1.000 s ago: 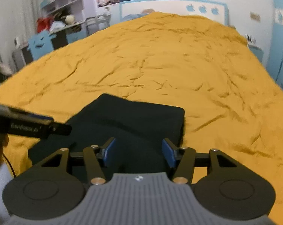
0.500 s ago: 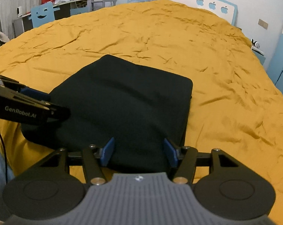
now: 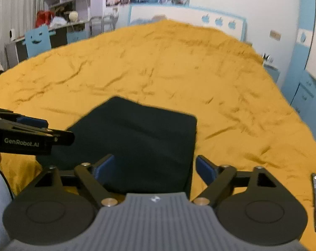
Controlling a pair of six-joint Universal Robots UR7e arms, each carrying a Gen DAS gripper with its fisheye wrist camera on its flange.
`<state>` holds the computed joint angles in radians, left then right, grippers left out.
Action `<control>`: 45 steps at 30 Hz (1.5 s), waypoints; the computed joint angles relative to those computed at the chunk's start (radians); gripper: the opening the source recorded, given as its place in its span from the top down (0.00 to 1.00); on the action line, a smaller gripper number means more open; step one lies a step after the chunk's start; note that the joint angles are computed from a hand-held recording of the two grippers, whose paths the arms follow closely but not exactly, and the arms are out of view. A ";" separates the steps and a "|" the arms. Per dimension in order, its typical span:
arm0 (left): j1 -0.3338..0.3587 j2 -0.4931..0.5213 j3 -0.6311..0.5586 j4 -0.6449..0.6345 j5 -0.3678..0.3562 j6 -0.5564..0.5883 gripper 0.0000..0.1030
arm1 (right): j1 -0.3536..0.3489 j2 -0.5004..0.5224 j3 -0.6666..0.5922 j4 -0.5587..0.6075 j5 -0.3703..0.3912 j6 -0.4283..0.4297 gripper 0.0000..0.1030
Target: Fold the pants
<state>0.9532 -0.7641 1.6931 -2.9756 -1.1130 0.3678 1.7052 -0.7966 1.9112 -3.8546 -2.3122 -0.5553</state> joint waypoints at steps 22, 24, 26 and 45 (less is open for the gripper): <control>-0.052 -0.148 0.172 -0.009 0.065 -0.043 0.14 | 0.119 -0.052 0.153 0.019 -0.118 0.286 0.21; -0.055 -0.152 0.183 -0.013 0.072 -0.041 0.14 | 0.117 -0.051 0.154 0.021 -0.118 0.286 0.21; -0.058 -0.155 0.188 -0.011 0.075 -0.039 0.14 | 0.117 -0.051 0.158 0.026 -0.117 0.293 0.21; -0.060 -0.163 0.206 -0.017 0.081 -0.043 0.14 | 0.117 -0.055 0.168 0.030 -0.108 0.300 0.21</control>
<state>0.8935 -0.9273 1.8989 -2.9925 -1.0318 0.3252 1.8223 -0.8518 2.0794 -3.8246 -2.4203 -0.2557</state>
